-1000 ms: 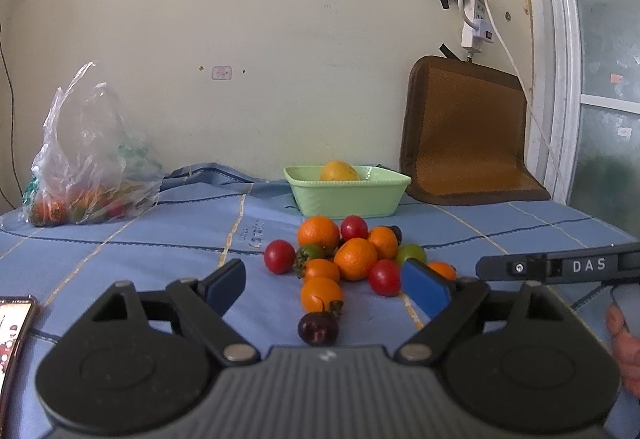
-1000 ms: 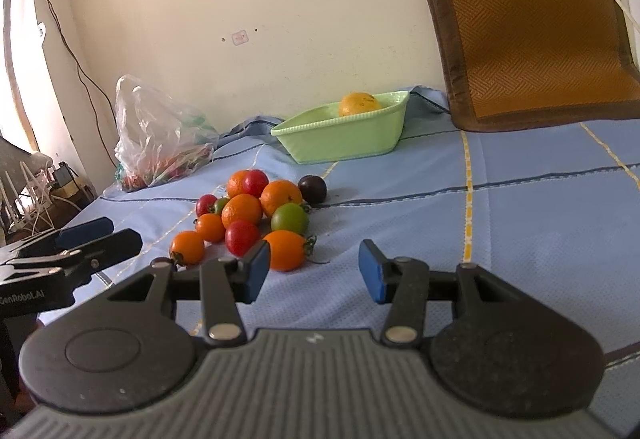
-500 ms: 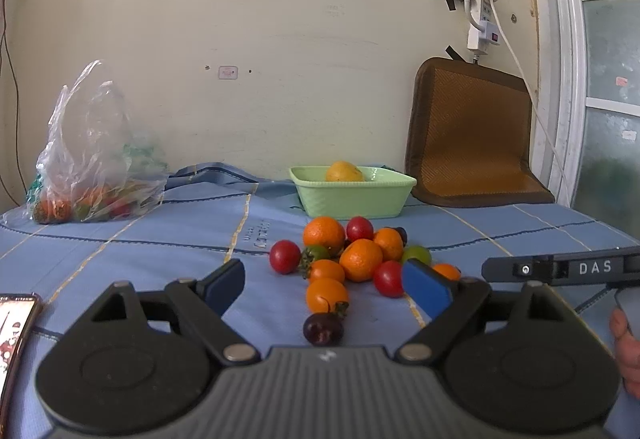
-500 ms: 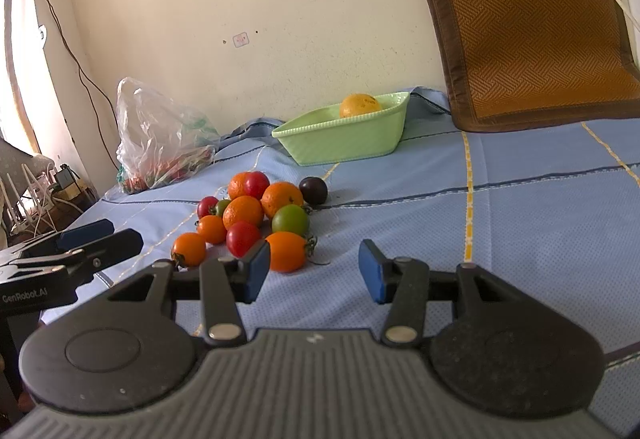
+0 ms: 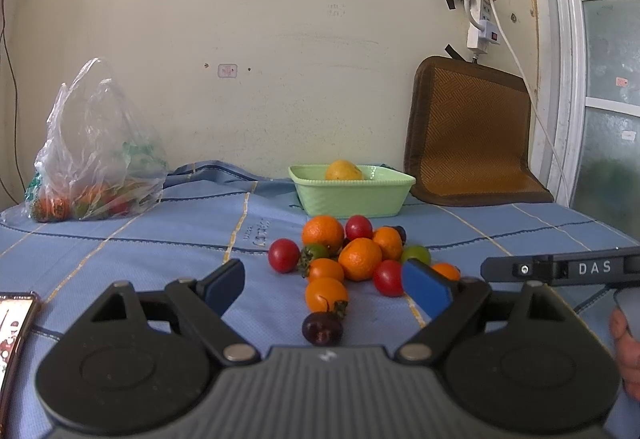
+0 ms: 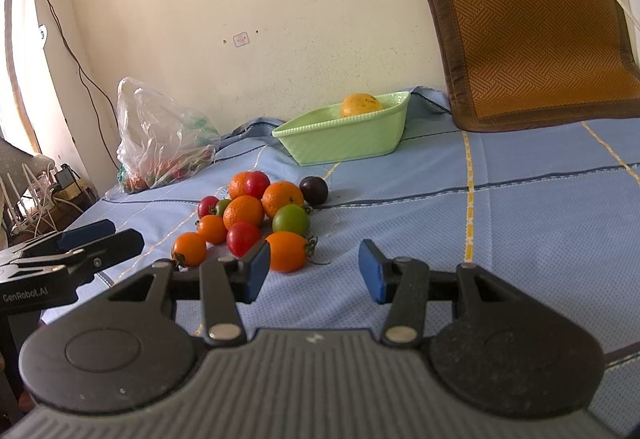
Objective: Organize fruits
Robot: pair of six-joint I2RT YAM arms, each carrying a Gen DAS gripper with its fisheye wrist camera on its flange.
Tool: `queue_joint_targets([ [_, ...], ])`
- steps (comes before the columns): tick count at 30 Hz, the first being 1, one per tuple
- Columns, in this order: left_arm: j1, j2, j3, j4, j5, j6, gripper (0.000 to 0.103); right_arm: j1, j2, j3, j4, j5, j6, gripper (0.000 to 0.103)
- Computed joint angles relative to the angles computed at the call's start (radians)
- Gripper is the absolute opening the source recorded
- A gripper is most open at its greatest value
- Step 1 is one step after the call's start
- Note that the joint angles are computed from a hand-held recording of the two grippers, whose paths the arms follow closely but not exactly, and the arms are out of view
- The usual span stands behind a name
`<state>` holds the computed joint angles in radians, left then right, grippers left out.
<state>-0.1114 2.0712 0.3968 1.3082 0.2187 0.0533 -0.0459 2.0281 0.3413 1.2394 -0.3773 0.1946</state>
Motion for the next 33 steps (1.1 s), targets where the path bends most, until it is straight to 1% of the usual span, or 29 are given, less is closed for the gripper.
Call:
queue_joint_targets([
  [19,0.003,0.001,0.008,-0.016,-0.004,-0.007,0.089,-0.001,-0.008,-0.003,-0.005,-0.009,0.004,0.052],
  [23,0.004,-0.024,-0.004,-0.043,-0.006,0.018,0.089,0.002,-0.012,-0.001,-0.014,-0.003,0.0,0.052],
  [25,0.006,-0.041,-0.007,-0.072,-0.002,0.032,0.089,0.007,-0.025,0.008,-0.051,-0.004,-0.019,0.052],
  [28,0.007,-0.071,0.0,-0.151,0.0,0.048,0.088,0.016,-0.055,0.047,-0.166,-0.035,-0.07,0.052],
  [30,0.015,-0.085,0.012,-0.204,0.017,0.049,0.086,0.023,-0.063,0.063,-0.2,-0.043,-0.106,0.052],
  [32,0.021,-0.094,0.039,-0.279,0.035,0.053,0.084,0.03,-0.072,0.08,-0.231,-0.04,-0.145,0.052],
  [33,0.021,-0.1,0.065,-0.339,0.038,0.053,0.08,0.032,-0.077,0.094,-0.254,-0.042,-0.164,0.052],
])
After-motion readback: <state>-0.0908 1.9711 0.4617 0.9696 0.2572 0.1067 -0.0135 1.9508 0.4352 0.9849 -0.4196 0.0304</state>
